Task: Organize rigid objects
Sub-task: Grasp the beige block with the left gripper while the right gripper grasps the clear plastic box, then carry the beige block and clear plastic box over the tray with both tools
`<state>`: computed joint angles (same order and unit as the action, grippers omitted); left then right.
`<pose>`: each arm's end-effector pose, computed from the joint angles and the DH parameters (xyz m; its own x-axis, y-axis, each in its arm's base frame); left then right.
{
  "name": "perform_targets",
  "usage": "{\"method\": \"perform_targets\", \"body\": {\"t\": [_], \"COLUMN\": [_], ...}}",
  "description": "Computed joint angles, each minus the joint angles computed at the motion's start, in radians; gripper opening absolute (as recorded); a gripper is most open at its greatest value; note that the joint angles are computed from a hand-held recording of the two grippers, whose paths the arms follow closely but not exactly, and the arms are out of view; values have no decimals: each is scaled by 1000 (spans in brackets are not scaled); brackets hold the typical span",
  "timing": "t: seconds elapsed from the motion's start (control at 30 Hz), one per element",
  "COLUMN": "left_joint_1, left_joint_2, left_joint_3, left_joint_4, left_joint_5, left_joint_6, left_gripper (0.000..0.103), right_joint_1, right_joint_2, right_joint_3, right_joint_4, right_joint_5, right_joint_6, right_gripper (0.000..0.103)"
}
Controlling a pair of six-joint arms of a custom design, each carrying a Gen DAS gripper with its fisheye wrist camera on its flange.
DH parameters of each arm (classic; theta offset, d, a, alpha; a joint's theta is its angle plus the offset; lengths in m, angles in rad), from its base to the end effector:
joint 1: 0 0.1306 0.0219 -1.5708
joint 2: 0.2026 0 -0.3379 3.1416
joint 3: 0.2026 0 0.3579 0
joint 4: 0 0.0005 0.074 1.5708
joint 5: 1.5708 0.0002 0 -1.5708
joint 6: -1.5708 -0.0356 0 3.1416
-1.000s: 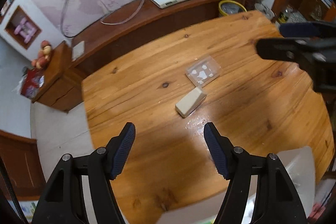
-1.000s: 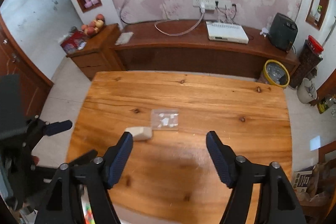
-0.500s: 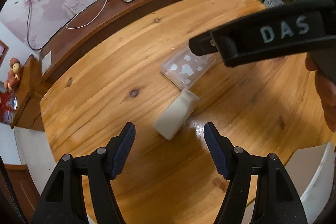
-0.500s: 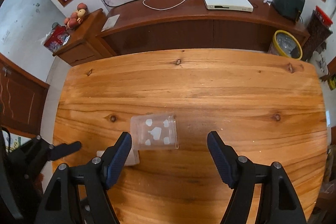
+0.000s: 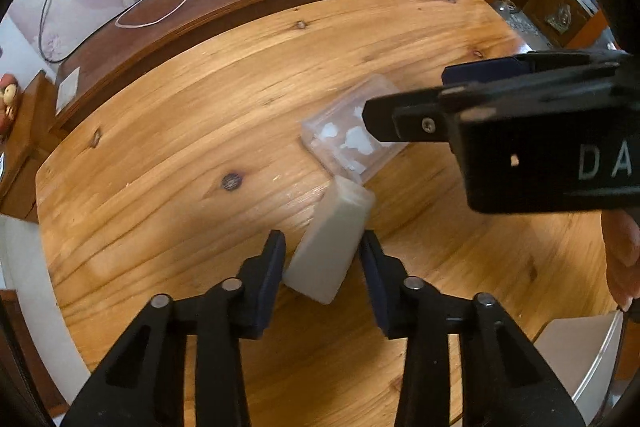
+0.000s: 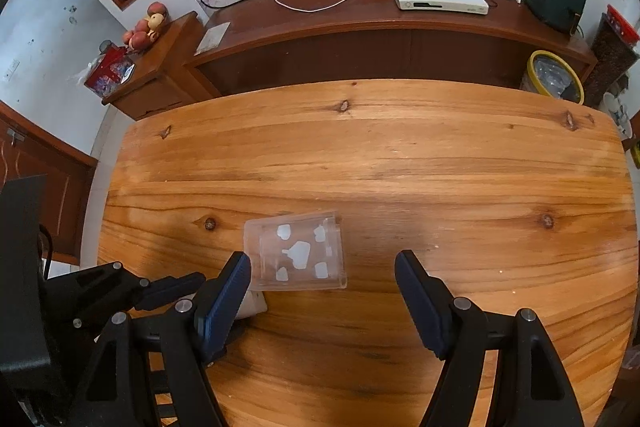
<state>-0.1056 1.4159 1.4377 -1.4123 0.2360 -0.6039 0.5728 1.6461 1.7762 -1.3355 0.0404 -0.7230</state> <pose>0.4119 -0.0525 0.3690 -0.7234 0.6319 -0.2782 0.6742 0.7333 -0.0875 0.4283 0.2739 0.3996 -0.9388 0.1812 -0.2929 0.1224 0.9704 0.2081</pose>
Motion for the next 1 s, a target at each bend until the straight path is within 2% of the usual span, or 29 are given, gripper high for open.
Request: {"method": "perform_targets", "body": {"t": [0.07, 0.43, 0.6, 0.63, 0.7, 1.0], "left_joint_1": [3, 37, 50, 50, 51, 40], "left_joint_2": [-3, -1, 10, 13, 21, 7], "left_joint_3": [-3, -8, 6, 9, 20, 37], "left_joint_4": [-3, -9, -27, -31, -46, -74], "left_joint_5": [-12, -26, -19, -19, -18, -29], "left_joint_6": [22, 70, 104, 112, 133, 177], "left_gripper": [33, 31, 30, 30, 30, 29], "right_joint_1": [5, 28, 45, 49, 58, 62], "right_joint_2": [8, 81, 140, 152, 176, 129], "right_joint_3": [6, 62, 123, 138, 166, 131], "right_joint_4": [-2, -40, -98, -113, -145, -128], "right_joint_5": [4, 17, 51, 64, 91, 122], "right_joint_6": [8, 35, 66, 73, 85, 71], "right_gripper": [75, 75, 75, 75, 61, 60]}}
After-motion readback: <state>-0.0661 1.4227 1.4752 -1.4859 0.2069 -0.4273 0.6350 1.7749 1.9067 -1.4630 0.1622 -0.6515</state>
